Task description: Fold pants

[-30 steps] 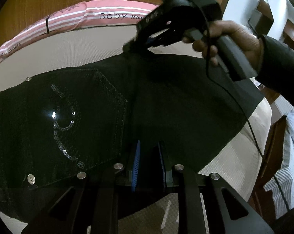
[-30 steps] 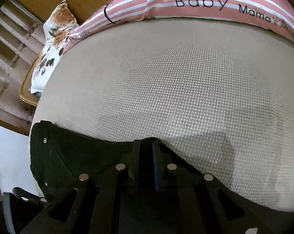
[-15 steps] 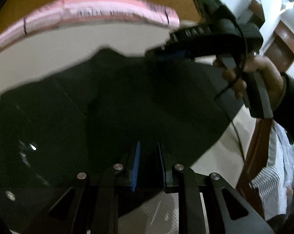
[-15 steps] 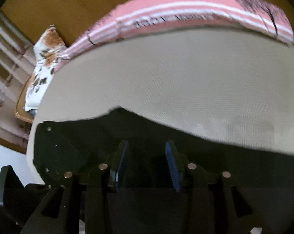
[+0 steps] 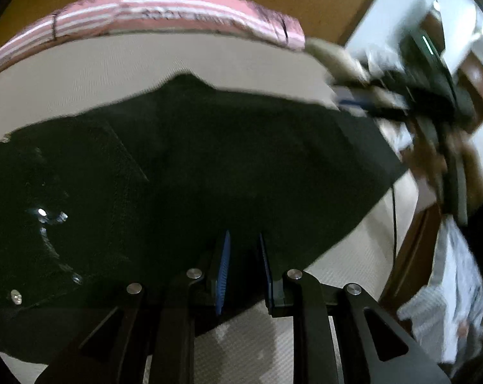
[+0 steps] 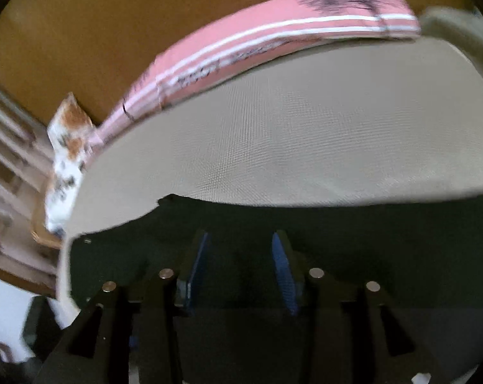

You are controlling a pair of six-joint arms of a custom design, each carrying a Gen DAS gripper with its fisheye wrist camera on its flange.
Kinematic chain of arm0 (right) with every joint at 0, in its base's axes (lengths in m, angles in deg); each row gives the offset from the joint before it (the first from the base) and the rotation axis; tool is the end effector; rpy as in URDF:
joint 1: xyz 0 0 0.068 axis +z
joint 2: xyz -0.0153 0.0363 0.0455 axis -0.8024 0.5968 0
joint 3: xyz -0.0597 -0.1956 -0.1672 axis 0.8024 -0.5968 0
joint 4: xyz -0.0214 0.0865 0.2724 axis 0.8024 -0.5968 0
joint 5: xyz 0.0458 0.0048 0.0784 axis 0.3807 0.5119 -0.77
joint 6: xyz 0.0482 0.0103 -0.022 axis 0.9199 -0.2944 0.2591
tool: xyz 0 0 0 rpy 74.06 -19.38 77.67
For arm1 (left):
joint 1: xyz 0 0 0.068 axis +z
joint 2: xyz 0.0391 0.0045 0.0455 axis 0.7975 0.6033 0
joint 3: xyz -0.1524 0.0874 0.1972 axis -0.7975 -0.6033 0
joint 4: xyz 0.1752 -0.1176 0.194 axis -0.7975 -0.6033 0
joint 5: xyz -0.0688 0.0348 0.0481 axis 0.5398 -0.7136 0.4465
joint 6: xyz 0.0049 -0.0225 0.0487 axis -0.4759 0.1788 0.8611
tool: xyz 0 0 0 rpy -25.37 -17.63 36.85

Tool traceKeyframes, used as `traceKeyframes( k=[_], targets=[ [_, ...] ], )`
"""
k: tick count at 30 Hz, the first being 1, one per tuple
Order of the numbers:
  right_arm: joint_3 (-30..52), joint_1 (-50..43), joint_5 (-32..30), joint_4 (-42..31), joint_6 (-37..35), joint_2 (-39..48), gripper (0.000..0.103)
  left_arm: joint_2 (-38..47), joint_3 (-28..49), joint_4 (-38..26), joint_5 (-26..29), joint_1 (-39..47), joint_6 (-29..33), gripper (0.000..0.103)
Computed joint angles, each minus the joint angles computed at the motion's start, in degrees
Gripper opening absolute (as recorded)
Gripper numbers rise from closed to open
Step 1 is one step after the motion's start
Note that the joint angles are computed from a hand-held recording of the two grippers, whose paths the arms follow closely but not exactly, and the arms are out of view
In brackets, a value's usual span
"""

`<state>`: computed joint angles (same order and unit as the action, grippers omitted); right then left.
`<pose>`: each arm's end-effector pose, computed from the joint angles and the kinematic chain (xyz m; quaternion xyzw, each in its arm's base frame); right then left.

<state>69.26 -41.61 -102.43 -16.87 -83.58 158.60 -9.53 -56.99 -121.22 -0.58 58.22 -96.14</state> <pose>0.4383 0.1128 0.1917 -0.2426 0.9003 0.3076 0.1899 0.1724 0.0067 0.1799 -0.1163 0.9314 -0.1493 0.3109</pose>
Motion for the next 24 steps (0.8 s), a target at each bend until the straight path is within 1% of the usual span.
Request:
traceKeyframes(
  k=[2, 5, 8, 11, 13, 16, 22, 23, 24],
  targets=[
    [-3.0, -4.7, -1.7, -0.6, -0.1, -2.8, 0.042, -0.6, 0.3, 0.3, -1.1, 0.2, -1.3, 0.021],
    [-6.3, -12.4, -2.7, -1.4, -1.2, -5.3, 0.043, 1.0, 1.3, 0.4, -1.2, -0.2, -2.1, 0.024],
    [-7.4, -20.6, -4.6, -2.6, -0.5, -4.6, 0.043, 3.1, 2.4, 0.4, -1.8, -1.8, -3.1, 0.028],
    [-8.1, -28.2, -4.5, -2.3, 0.1, -3.3, 0.043, 6.5, 4.2, 1.5, -1.2, -2.4, -3.8, 0.030],
    [-6.3, -33.0, -5.9, -3.2, 0.8, -0.8, 0.043, 8.9, 5.4, 2.2, -1.4, -2.7, -4.0, 0.033],
    [-3.9, -38.2, -6.9, -2.1, 3.6, 2.9, 0.043, 12.8, 7.6, 2.7, -0.6, -3.4, -4.3, 0.033],
    [2.5, -41.6, -5.9, -0.4, 7.4, 10.2, 0.043, 20.2, 11.1, 5.9, -2.9, -9.3, -7.3, 0.033],
    [3.9, -41.8, -6.3, 0.1, 8.3, 11.6, 0.042, 21.3, 11.5, 6.5, -2.9, -10.0, -7.6, 0.033],
    [5.5, -42.1, -8.1, 0.7, 9.5, 13.3, 0.041, 22.6, 12.1, 7.0, -3.0, -11.0, -8.4, 0.033]
  ],
)
